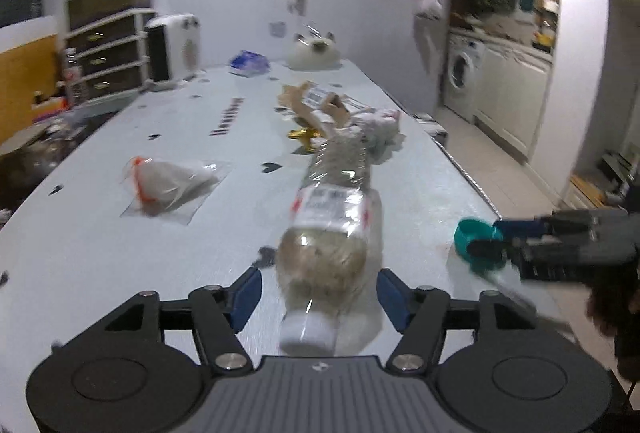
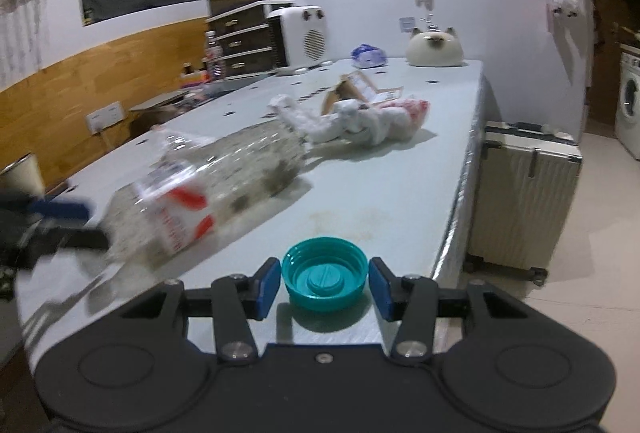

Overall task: Collect trash
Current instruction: 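Close the left tool on the bottle neck and lift it while the right tool holds the cap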

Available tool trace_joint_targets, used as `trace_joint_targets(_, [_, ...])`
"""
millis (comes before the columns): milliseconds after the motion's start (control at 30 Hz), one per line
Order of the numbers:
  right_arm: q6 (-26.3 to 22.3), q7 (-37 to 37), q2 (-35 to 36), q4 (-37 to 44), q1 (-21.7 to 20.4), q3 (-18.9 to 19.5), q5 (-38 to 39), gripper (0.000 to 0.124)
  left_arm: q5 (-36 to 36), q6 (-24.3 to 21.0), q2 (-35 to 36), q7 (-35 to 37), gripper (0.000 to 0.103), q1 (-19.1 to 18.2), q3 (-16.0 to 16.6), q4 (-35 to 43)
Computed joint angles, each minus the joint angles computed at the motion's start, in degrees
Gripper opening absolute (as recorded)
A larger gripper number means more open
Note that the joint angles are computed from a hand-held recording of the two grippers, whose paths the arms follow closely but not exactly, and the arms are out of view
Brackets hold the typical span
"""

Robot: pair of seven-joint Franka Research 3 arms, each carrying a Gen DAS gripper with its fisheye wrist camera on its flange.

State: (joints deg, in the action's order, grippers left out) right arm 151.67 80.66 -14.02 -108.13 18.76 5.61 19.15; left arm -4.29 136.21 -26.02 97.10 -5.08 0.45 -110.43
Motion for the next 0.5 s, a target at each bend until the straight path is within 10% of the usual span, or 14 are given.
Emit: trace_joint_targets(500, [-5.12,-7.12,-5.15,-3.19,2.17,-1.28,5.77,0.049,3.81,-39.98,33.4,-0.55,0.071,3.96,-6.2,50.81])
